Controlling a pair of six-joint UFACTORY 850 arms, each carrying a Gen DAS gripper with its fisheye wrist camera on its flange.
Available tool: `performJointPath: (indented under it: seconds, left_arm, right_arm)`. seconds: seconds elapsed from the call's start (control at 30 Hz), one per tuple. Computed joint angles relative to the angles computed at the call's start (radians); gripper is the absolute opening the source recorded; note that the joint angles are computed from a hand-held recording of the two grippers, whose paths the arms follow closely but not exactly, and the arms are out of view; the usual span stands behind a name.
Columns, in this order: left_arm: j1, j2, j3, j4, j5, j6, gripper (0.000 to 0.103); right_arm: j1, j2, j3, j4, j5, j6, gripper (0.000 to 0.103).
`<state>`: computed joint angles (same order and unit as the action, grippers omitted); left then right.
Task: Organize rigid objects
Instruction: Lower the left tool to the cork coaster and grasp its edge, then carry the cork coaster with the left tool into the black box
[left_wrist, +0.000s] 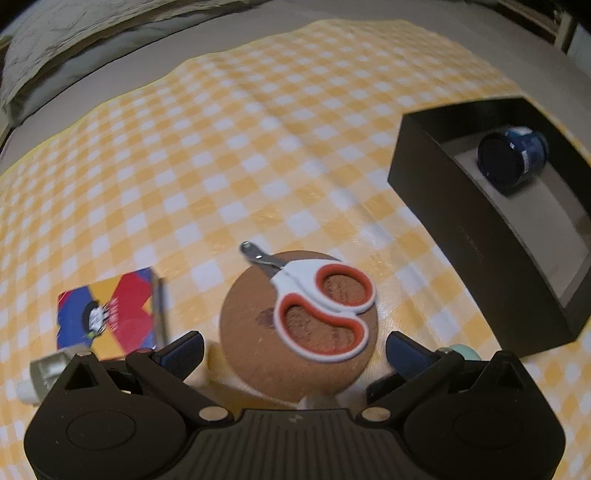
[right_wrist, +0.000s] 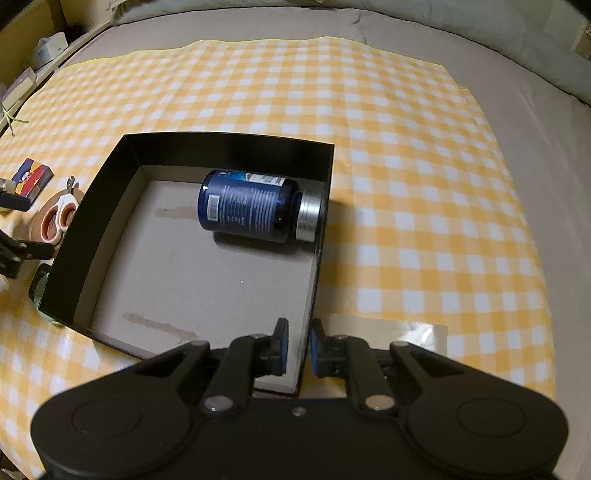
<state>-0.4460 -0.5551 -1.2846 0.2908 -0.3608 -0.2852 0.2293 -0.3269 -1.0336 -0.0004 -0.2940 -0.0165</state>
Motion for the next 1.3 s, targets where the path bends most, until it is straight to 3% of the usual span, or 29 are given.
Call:
performJointPath:
  seconds: [0.33, 0.47, 0.7, 0.87, 0.93, 1.07, 1.3]
  left_arm:
    - [-0.003, -0.066, -0.076, 0.031, -0.007, -0.083, 0.103]
    - [0.013, -0.074, -0.088, -0.076, -0.02, 0.0, 0.102]
    - [0.023, -0.052, -0.07, -0.1, -0.015, 0.002, 0.099]
    - [0.032, 0.015, -0.017, -0.056, 0.093, -0.132, 0.098]
    - [0.045, 0.046, 0.006, -0.14, 0.151, -0.11, 0.098]
    - [0.062, 0.084, 0.031, -0.452, 0.205, 0.117, 0.098]
    - [0.071, 0.13, 0.052, -0.551, 0.199, 0.17, 0.098]
  right_arm:
    - [-0.004, -0.012, -0.006, 0.047, -0.007, -0.049, 0.013]
    - [-0.004, -0.018, -0.011, 0.047, -0.011, -0.05, 0.013]
    - [-0.008, -0.026, -0.019, 0.039, -0.014, -0.042, 0.013]
    - [-0.008, -0.029, -0.024, 0.034, -0.01, -0.033, 0.013]
    - [-0.008, -0.028, -0.024, 0.039, -0.008, -0.037, 0.013]
    - [-0.007, -0.027, -0.022, 0.033, -0.007, -0.032, 0.013]
    - [-0.008, -0.024, -0.021, 0.029, -0.002, -0.024, 0.013]
